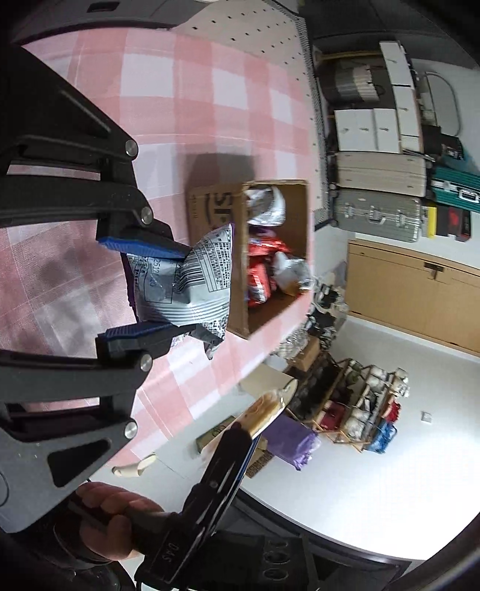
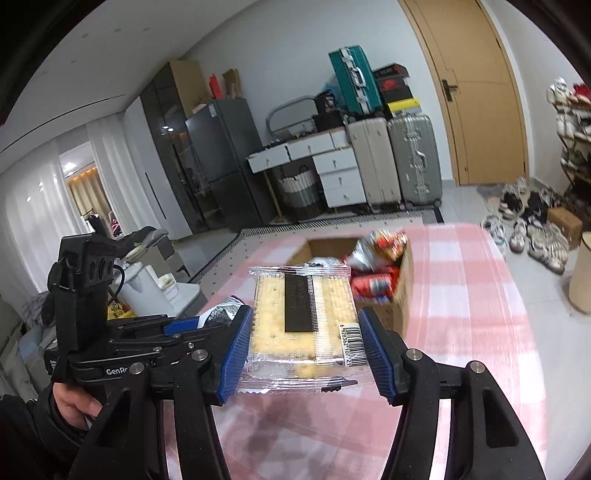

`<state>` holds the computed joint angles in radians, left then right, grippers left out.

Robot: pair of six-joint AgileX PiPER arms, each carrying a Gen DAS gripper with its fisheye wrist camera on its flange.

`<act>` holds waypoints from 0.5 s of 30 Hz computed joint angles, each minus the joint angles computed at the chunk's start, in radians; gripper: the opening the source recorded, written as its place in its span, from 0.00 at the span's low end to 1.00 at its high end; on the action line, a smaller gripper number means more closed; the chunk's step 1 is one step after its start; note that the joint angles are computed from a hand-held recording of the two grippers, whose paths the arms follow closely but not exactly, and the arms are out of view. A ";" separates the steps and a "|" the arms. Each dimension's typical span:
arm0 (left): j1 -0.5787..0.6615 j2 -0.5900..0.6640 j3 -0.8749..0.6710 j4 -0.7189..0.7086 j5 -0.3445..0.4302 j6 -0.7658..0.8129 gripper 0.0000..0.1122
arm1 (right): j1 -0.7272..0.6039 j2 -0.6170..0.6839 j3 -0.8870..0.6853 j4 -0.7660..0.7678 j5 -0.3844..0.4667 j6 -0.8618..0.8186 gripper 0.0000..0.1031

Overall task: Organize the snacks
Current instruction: 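Carry the cracker pack and silver-purple bag over the box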

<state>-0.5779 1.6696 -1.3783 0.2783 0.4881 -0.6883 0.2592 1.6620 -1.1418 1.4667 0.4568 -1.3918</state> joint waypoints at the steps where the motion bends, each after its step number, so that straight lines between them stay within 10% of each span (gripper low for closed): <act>1: 0.005 -0.016 -0.002 -0.001 0.005 0.000 0.25 | 0.008 -0.008 -0.018 -0.026 -0.001 0.024 0.57; 15: 0.116 -0.063 -0.253 -0.106 0.167 0.166 0.25 | 0.039 0.094 -0.422 -0.421 0.063 0.448 0.57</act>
